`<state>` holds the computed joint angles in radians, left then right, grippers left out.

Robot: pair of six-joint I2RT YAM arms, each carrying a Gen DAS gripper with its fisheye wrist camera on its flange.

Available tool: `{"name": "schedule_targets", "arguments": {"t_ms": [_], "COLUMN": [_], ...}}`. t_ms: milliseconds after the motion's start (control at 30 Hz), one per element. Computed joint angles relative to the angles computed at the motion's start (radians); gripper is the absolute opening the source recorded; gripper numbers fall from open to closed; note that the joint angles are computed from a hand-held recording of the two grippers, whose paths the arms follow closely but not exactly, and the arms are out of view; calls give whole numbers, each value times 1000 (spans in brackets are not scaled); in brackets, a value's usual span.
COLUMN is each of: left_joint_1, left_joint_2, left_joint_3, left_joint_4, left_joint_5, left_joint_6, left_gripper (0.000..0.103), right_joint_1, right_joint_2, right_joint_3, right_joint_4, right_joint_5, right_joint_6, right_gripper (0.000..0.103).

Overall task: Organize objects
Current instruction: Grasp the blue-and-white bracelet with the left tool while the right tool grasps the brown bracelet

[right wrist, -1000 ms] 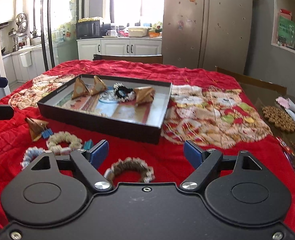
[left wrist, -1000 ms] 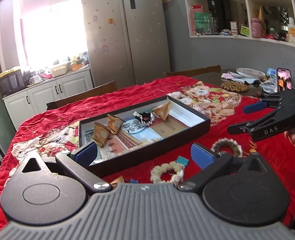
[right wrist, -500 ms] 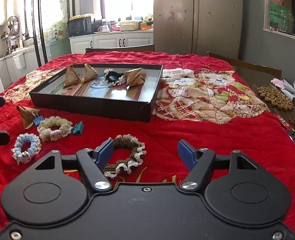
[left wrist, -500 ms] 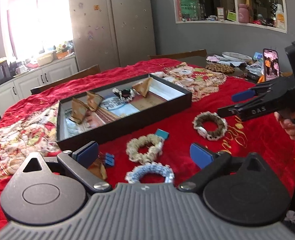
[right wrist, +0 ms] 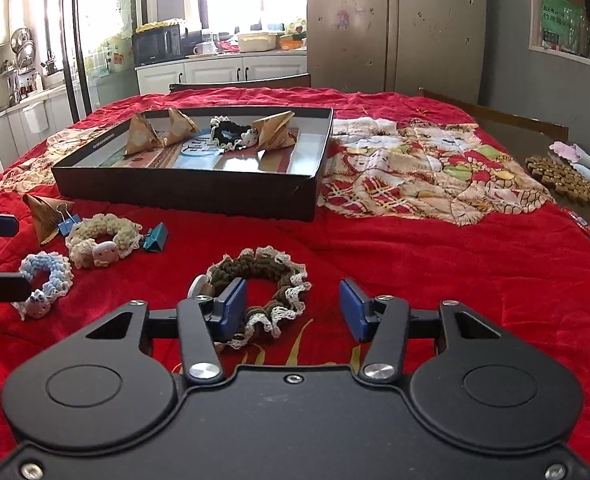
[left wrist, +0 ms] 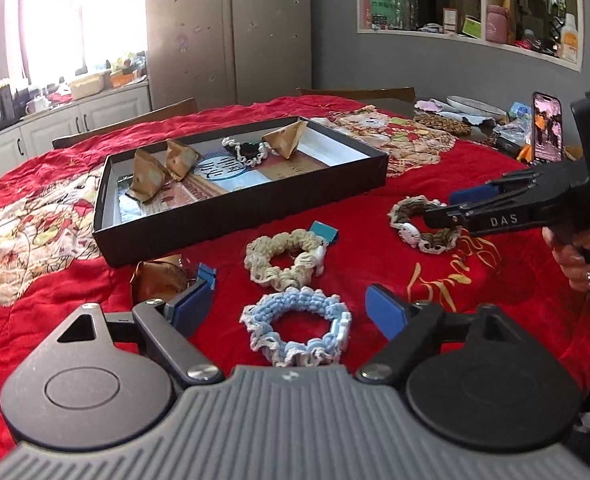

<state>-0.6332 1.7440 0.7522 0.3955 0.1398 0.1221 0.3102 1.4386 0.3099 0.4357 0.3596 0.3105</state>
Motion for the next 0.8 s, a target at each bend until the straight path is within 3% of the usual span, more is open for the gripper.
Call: {"name": "schedule_targets", "arguments": {"t_ms": [300,500,800], "left_joint_1": [35,42,42], "left_joint_2": [41,80,91], "left_joint_3": [33,62,68], "left_joint_4": [-31,-65,-70], "left_joint_5": [8,11,18], "left_joint_6": [-45,-46,-51], "left_gripper": [71,53,45], "right_joint_1": [3,10,20], "right_joint_2": [28,48,64], "right_joint_3": [1,8,15], "right_joint_4": [20,22,26], "right_joint_5": [9,12,10], "right_joint_6": [1,-10,-16], "right_gripper": [45,40,28]}}
